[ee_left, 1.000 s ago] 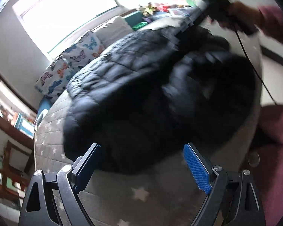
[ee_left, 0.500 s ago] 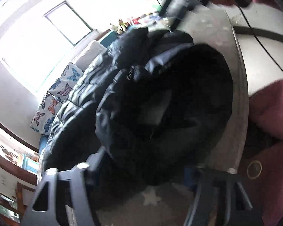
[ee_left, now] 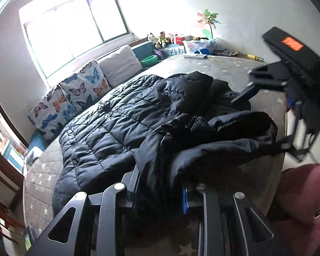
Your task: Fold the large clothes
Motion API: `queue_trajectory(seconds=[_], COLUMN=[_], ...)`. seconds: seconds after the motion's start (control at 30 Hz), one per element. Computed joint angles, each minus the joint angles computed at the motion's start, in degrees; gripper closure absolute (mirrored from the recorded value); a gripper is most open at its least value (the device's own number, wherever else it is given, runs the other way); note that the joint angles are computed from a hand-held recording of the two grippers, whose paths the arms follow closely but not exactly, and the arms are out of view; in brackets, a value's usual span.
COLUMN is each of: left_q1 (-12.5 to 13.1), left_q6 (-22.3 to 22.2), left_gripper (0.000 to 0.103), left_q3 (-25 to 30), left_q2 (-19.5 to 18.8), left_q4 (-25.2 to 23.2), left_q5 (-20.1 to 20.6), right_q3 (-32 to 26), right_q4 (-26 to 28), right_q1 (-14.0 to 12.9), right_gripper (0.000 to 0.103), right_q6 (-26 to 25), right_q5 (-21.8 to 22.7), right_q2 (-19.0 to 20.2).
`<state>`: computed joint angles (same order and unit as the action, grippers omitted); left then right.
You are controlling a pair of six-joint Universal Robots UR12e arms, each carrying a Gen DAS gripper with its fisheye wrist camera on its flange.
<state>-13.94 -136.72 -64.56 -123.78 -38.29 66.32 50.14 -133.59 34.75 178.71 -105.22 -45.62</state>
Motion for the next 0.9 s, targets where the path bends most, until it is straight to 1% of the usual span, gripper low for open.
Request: queue_trajectory(seconds=[0.03, 0.07, 0.1, 0.13, 0.17, 0.2, 0.23, 0.27, 0.3, 0.33, 0.37, 0.4, 0.5, 0.53, 0.57, 0.63, 0.67, 0.7, 0.73, 0.77, 0.8, 0.83, 0.9], left_q1=[0.16, 0.24, 0.31, 0.55, 0.48, 0.37, 0.71, 0.95, 1.08, 1.11, 1.11, 1.18, 1.26, 1.13, 0.69, -0.11, -0.53, -0.90, -0.98, -0.96, -0.68, -0.42, -0.01], left_q6=[-0.82, -1.21, -1.16, -1.14, -1.31, -1.52, -1.71, -1.91, -2.31, -2.68, -2.92, -2.95, -1.86, -0.48, 1.54, 4.23, 5.17, 5.76, 5.77, 5.00, 3.21, 1.79, 0.40], left_gripper=[0.071, 0.069, 0.069, 0.067, 0.061, 0.057, 0.049, 0.040, 0.034, 0.026, 0.023, 0.022, 0.021, 0.021, 0.021, 0.021, 0.023, 0.028, 0.051, 0.063, 0.068, 0.075, 0.077], left_q3=[0.53, 0.98, 0.66, 0.26, -0.54, -2.65, -3.94, -5.51, -6.91, -8.55, -9.82, -10.80, -11.95, -12.35, -12.91, -13.12, -12.99, -12.66, -12.54, -12.01, -11.89, -12.44, -13.81], left_q2=[-0.20, -0.40, -0.14, 0.07, 0.50, 1.51, 2.04, 2.77, 3.28, 3.75, 4.02, 4.25, 4.31, 4.14, 3.70, 2.60, 1.80, 1.00, 0.67, 0.47, 0.77, 1.17, 2.11], left_q4=[-0.81, -1.75, -2.44, -2.59, -2.27, -1.19, 0.27, 2.28, 4.98, 8.42, 11.18, 13.08, 15.11, 16.33, 19.05, 22.67, 24.69, 26.11, 26.66, 25.26, 23.75, 24.60, 26.41], left_q5=[0.00, -0.10, -0.24, -0.06, 0.07, 0.27, 0.27, 0.30, 1.00, 2.34, 3.35, 3.98, 6.37, 7.26, 9.59, 13.20, 15.16, 17.05, 17.60, 17.63, 16.35, 15.48, 14.48], right_q3=[-0.83, -2.24, -3.47, -4.64, -5.74, -6.46, -6.69, -7.11, -7.28, -7.66, -8.28, -8.63, -8.86, -8.29, -8.26, -7.50, -7.15, -7.03, -6.58, -6.21, -5.94, -5.48, -4.38], right_q4=[0.13, 0.98, 2.14, 3.26, 4.06, 4.25, 3.98, 3.79, 3.36, 3.27, 3.49, 3.39, 2.81, 2.07, 1.63, 0.35, -0.20, -0.34, -0.67, -0.85, -0.90, -1.28, -2.56], right_q1=[-0.24, -0.66, -1.18, -1.53, -1.77, -1.94, -2.09, -2.20, -2.37, -2.47, -2.53, -2.63, -2.97, -2.91, -2.86, -2.68, -2.52, -2.35, -2.27, -2.05, -1.80, -1.49, -1.05], right_gripper=[0.016, 0.030, 0.037, 0.050, 0.059, 0.063, 0.069, 0.071, 0.073, 0.076, 0.077, 0.078, 0.079, 0.079, 0.080, 0.081, 0.081, 0.081, 0.082, 0.083, 0.083, 0.084, 0.085], right_q6=[0.84, 2.30, 3.65, 4.81, 5.79, 6.14, 6.27, 6.91, 7.73, 8.49, 9.36, 10.10, 12.85, 13.51, 13.89, 13.64, 13.76, 13.54, 13.26, 13.00, 12.39, 11.86, 10.93], right_q5=[0.43, 2.10, 4.28, 5.55, 6.17, 6.54, 6.74, 6.80, 7.42, 7.74, 7.70, 7.92, 9.06, 9.04, 8.91, 7.98, 7.51, 7.04, 6.69, 6.24, 5.67, 4.92, 3.70], right_q2=[0.49, 1.20, 1.74, 2.26, 2.73, 2.97, 2.90, 2.88, 2.75, 2.76, 2.87, 2.93, 2.73, 2.47, 2.44, 2.07, 1.95, 1.94, 1.68, 1.52, 1.42, 1.28, 0.83])
